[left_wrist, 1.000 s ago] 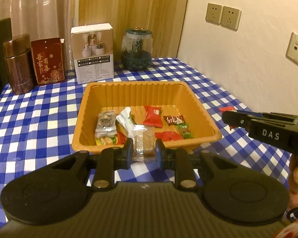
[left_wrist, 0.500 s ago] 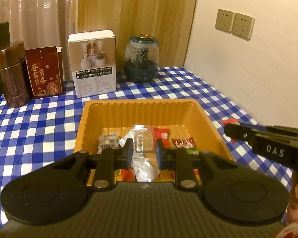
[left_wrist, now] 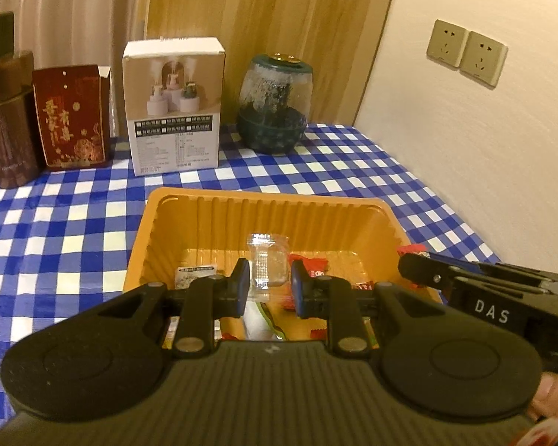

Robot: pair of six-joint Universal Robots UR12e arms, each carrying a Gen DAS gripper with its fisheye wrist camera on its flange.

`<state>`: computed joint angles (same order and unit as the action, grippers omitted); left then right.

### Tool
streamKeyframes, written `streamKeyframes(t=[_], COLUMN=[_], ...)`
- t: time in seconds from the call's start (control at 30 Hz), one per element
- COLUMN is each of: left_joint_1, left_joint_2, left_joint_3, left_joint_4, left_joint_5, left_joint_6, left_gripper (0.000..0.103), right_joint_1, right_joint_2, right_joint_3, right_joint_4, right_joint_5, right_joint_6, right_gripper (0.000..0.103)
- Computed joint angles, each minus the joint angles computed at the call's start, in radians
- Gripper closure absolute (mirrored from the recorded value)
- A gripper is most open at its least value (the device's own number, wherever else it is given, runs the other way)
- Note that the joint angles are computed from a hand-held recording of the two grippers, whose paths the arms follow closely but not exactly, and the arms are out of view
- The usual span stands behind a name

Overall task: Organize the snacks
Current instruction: 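Lower both snacks into the tray and open both tools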

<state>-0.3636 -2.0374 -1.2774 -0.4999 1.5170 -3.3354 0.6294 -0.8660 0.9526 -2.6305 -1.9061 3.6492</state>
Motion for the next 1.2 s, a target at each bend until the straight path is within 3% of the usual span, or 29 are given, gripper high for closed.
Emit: streamKeyframes(t=[0.6, 0.7, 0.9, 0.97, 1.03, 1.2], left_joint_1=[0.000, 0.000, 0.007, 0.010, 0.011, 0.013], left_joint_2=[-0.037, -0.036, -0.025, -0.020, -0.016, -0.011], left_joint_3=[0.030, 0.024, 0.012, 0.007, 0.005, 0.007], left_joint_4=[-0.010, 0.006, 0.010, 0.007, -0.004, -0.032], left_joint_5=[-0.059, -0.046, -0.015, -0.005, 0.007, 0.014], left_joint_6=[-0.026, -0.029, -0.037, -0.046, -0.040, -0.004], left_gripper=[0.080, 0.058, 0.056, 0.053, 0.042, 0.036], right_joint_1=[-0.012, -0.012, -0.014, -0.015, -0.016, -0.015], right_joint_2=[0.011, 0.010, 0.007, 0.006, 0.004, 0.007], right_joint_3=[-0.013, -0.012, -0.007, -0.005, -0.003, -0.008], right_joint_4=[0.037, 0.036, 0.031, 0.029, 0.021, 0.012], right_joint_5=[0.002, 0.001, 0.005, 0.009, 0.018, 0.032], right_joint_6=[0.035, 0.037, 0.049, 0.050, 0.052, 0.041], right_gripper=[0.082, 0.082, 0.082, 0.082, 0.082, 0.082])
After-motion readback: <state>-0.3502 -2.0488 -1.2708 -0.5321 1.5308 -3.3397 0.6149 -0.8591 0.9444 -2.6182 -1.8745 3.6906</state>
